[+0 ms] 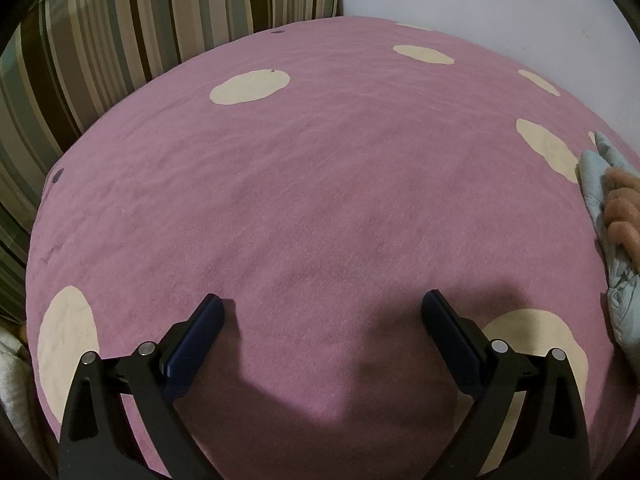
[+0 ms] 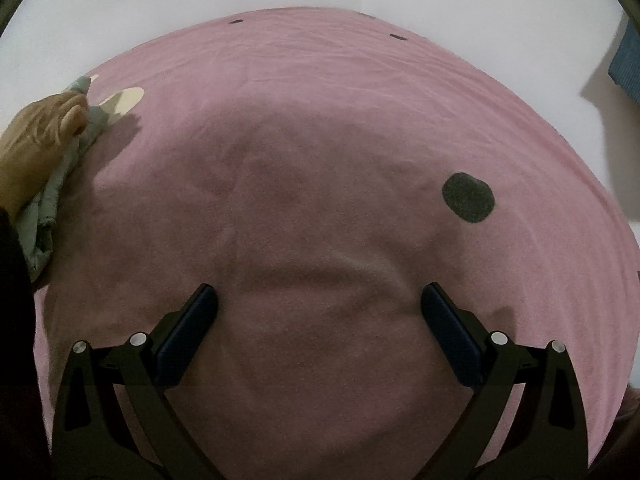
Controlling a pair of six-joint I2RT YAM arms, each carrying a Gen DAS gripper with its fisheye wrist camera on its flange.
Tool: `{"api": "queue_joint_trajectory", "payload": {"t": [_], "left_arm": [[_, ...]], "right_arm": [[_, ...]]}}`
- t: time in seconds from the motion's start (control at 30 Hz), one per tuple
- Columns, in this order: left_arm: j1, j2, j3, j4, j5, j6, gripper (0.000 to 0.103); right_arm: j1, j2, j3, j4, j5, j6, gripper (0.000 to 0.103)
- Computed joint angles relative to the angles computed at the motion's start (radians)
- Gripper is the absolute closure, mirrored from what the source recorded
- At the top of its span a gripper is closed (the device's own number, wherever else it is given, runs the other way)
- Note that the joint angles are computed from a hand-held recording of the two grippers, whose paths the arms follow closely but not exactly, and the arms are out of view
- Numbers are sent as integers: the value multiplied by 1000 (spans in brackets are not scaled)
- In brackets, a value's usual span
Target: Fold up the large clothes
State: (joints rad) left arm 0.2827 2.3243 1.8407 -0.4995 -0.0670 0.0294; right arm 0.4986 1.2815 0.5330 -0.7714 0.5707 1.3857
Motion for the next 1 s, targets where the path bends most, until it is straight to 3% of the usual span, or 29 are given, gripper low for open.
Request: {"api": "queue_joint_trajectory", "payload": {"t": [1.0], "left_arm": [[-7,-3,-11,11,1,-9,4]], "right_arm": [[8,5,-1,4,1,9,2]]}}
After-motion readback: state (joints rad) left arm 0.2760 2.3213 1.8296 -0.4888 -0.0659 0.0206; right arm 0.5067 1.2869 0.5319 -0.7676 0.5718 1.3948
